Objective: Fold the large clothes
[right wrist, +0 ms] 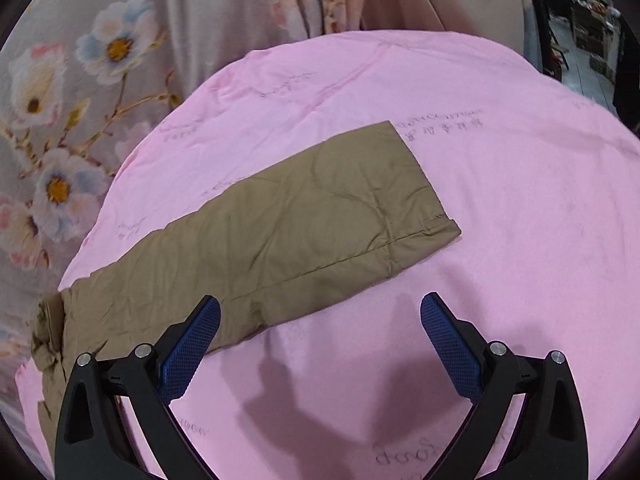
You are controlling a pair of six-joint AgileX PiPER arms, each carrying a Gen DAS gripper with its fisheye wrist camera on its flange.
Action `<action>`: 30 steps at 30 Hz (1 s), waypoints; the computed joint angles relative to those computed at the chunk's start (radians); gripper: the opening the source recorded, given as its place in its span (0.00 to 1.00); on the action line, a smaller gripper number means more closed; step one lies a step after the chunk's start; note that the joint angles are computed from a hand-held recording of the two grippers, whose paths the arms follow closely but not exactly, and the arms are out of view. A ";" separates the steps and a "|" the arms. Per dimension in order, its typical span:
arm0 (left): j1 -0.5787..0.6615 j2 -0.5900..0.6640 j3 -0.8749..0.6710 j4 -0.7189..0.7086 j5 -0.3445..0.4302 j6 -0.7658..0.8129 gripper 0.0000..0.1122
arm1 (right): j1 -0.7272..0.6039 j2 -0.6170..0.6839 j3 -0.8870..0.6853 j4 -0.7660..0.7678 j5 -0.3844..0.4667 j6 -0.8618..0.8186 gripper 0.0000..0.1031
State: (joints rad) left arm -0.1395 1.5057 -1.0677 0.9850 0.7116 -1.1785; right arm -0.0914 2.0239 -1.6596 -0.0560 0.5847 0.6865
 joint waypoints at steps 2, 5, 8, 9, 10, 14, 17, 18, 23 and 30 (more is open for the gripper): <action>-0.001 0.022 -0.015 -0.001 0.012 0.007 0.88 | -0.018 0.033 -0.020 0.018 -0.016 0.020 0.92; 0.004 0.055 -0.043 -0.036 0.021 0.043 0.88 | -0.004 0.061 -0.060 -0.064 -0.013 0.119 0.73; 0.008 0.068 -0.053 -0.049 0.023 0.054 0.88 | 0.003 0.117 -0.165 -0.115 0.052 0.166 0.37; 0.010 0.070 -0.055 -0.051 0.025 0.055 0.88 | 0.000 0.134 -0.199 -0.108 0.069 0.166 0.30; 0.012 0.071 -0.057 -0.052 0.025 0.055 0.88 | -0.004 0.141 -0.215 -0.092 0.068 0.163 0.16; 0.019 0.075 -0.062 -0.054 0.030 0.059 0.88 | 0.017 0.122 -0.248 -0.150 0.053 0.193 0.07; 0.029 0.070 -0.061 -0.069 0.024 0.069 0.88 | 0.071 0.101 -0.298 -0.253 0.059 0.204 0.06; 0.030 0.067 -0.059 -0.067 0.025 0.066 0.88 | 0.082 0.099 -0.319 -0.250 0.064 0.184 0.06; 0.042 0.050 -0.046 -0.085 0.015 0.079 0.88 | 0.123 0.126 -0.415 -0.135 0.168 0.052 0.31; 0.064 0.034 -0.033 -0.106 0.003 0.104 0.88 | 0.115 0.108 -0.239 -0.211 0.122 0.191 0.72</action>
State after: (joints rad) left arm -0.0754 1.5400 -1.1005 0.8786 0.7141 -1.0743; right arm 0.0231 2.1315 -1.8987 -0.2671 0.7068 0.8772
